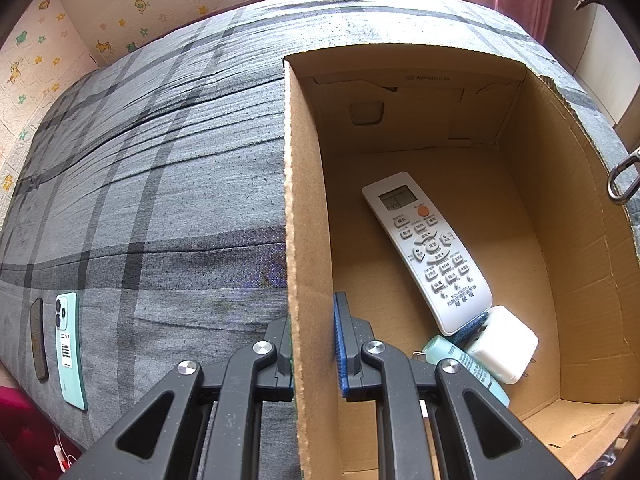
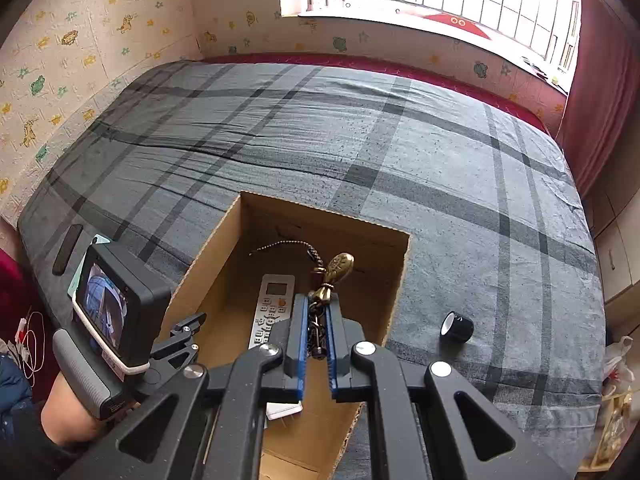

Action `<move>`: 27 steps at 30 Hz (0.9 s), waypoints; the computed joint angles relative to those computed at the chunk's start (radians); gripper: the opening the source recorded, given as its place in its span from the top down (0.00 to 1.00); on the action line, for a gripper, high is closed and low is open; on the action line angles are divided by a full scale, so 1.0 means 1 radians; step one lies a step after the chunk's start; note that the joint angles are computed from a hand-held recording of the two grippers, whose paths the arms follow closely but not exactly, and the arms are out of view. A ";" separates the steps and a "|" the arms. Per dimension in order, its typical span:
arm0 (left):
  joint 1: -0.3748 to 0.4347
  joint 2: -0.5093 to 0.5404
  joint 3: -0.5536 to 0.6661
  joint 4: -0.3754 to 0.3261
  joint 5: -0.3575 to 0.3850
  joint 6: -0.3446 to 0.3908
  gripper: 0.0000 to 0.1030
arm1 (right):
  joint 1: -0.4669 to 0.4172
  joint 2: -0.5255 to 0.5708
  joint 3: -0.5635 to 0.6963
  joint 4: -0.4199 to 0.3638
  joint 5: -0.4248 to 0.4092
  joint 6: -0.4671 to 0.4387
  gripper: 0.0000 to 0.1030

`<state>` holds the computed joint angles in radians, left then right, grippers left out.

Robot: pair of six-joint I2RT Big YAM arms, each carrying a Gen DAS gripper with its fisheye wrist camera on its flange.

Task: Organize rigid objects
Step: 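Carry the brass keychain into the box with the right gripper and release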

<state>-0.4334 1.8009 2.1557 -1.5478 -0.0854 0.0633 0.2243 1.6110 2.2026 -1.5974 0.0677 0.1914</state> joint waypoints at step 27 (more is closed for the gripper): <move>-0.003 -0.001 -0.001 0.000 -0.001 -0.001 0.86 | 0.040 0.084 -0.170 -0.022 -0.041 0.044 0.94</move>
<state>-0.4362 1.7996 2.1546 -1.5479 -0.0865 0.0620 0.2642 1.6950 2.0324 -1.6196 0.0264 0.2352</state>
